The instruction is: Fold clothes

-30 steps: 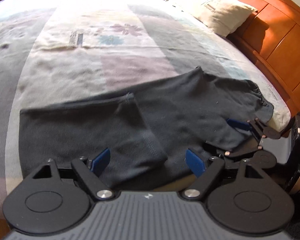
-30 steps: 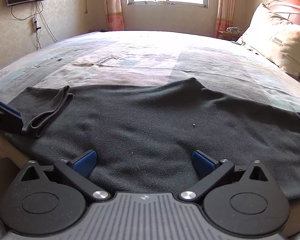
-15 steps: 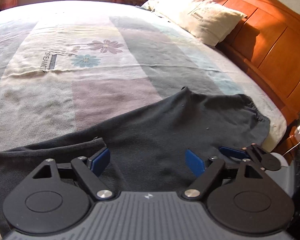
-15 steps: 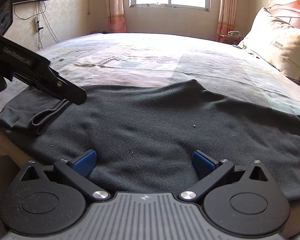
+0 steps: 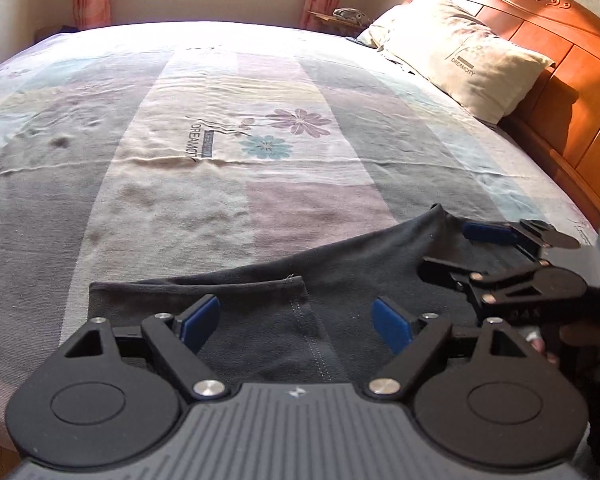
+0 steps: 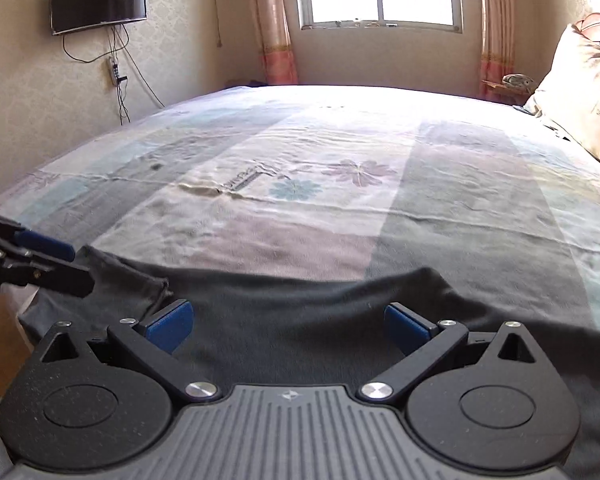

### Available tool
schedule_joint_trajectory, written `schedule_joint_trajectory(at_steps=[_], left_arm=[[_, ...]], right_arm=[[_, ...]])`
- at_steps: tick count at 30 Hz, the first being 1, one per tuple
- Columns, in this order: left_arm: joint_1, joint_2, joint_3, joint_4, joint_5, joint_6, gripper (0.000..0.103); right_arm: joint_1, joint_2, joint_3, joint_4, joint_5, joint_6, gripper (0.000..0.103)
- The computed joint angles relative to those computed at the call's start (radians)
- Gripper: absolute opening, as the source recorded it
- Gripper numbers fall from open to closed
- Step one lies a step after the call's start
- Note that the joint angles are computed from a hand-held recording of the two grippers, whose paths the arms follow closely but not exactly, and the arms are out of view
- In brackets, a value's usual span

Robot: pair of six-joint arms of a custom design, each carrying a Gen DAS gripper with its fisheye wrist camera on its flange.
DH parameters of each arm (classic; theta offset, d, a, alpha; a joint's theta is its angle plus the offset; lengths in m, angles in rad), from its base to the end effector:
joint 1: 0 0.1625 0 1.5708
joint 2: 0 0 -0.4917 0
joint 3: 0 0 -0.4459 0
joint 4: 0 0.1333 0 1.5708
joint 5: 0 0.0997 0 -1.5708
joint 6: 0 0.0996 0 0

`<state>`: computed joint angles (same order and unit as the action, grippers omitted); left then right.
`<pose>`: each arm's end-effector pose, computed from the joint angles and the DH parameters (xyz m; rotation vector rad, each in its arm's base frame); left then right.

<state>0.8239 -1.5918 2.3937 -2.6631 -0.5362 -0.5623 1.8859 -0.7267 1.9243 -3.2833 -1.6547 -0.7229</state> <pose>-0.1178 -0.4495 0.3134 0.0212 2.2775 -1.0496 0.3251 -0.5942 0.0367 1.3964 -2.5085 0.7158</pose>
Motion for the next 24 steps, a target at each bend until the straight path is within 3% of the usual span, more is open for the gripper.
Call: schedule_joint_trajectory(at_steps=[2, 5, 7, 10, 15, 19, 24], left_arm=[[-0.005, -0.003, 0.008, -0.002, -0.002, -0.002, 0.084], [-0.002, -0.004, 0.015, -0.012, -0.025, 0.001, 0.084], [0.004, -0.001, 0.018, -0.027, -0.036, 0.019, 0.084], [0.012, 0.005, 0.018, -0.036, -0.036, 0.034, 0.084], [0.019, -0.002, 0.025, -0.047, -0.039, 0.039, 0.084], [0.017, -0.013, 0.029, -0.034, -0.042, 0.050, 0.084], [0.001, -0.030, 0.037, -0.024, -0.026, 0.033, 0.084]], right_arm=[[0.002, 0.030, -0.059, 0.060, 0.002, 0.021, 0.103], [0.004, 0.086, -0.142, 0.143, -0.077, 0.050, 0.103], [-0.003, 0.123, -0.171, 0.125, -0.128, 0.015, 0.103], [-0.019, 0.125, -0.171, 0.103, -0.089, -0.041, 0.103], [-0.012, 0.084, -0.167, 0.160, -0.080, 0.054, 0.103], [-0.013, 0.042, -0.125, 0.180, -0.044, 0.073, 0.103], [-0.009, 0.095, -0.160, 0.156, -0.142, 0.076, 0.103]])
